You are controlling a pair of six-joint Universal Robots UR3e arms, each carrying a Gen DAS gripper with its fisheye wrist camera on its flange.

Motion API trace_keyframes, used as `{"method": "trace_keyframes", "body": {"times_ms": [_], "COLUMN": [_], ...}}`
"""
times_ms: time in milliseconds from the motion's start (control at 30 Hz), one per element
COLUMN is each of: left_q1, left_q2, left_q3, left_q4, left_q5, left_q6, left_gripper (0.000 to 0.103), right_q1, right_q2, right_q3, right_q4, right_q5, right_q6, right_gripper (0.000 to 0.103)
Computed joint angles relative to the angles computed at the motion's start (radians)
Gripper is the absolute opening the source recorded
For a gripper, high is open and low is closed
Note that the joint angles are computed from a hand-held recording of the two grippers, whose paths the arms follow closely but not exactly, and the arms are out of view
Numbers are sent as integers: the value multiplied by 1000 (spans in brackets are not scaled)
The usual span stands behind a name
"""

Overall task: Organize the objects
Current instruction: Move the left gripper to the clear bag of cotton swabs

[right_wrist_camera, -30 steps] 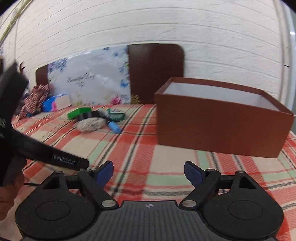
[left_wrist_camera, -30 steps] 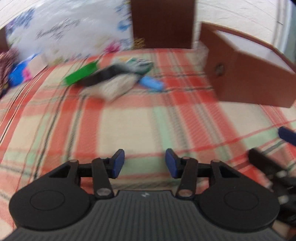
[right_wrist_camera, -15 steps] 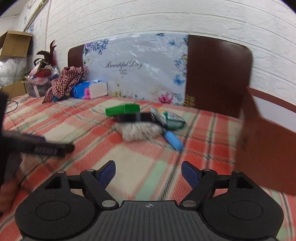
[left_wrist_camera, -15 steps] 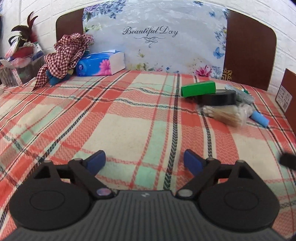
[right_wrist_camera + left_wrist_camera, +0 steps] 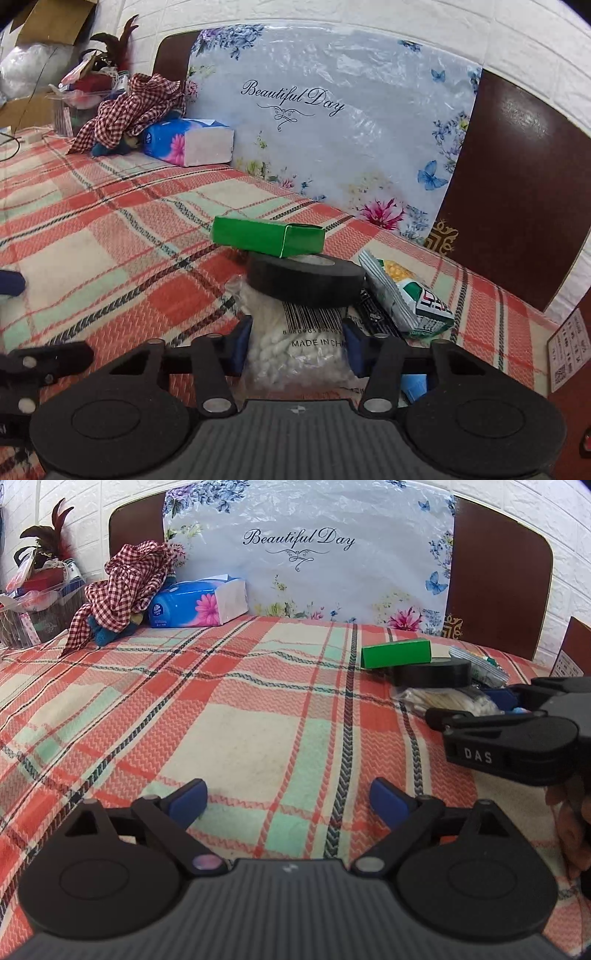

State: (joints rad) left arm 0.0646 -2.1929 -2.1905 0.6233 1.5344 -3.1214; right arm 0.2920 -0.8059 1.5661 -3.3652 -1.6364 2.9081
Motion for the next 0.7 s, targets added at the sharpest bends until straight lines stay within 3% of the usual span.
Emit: {"method": "trace_keyframes", "body": {"times_ms": [167,567,667,700], "left_q1": [3,1,-1,-4], "left_q2": [0,-2,-1,-1], "left_q3": [-1,2,2,5], "left_q4": [1,1,0,-3], "left_q5": [-3,2,4,7], "left_q6": [3,7,8,8], "left_gripper": [96,96,96,96], "right_q1": [22,-50,-73,-89], "right_q2": [-78,-494,-564,-586], "right_q3": [175,932,1055,1088], "right_q4": [-101,-390,-446,-459], "right_q5": [-34,19,16,28], "right_q6": [24,54,83,96], "right_gripper": [46,48,58,70]}}
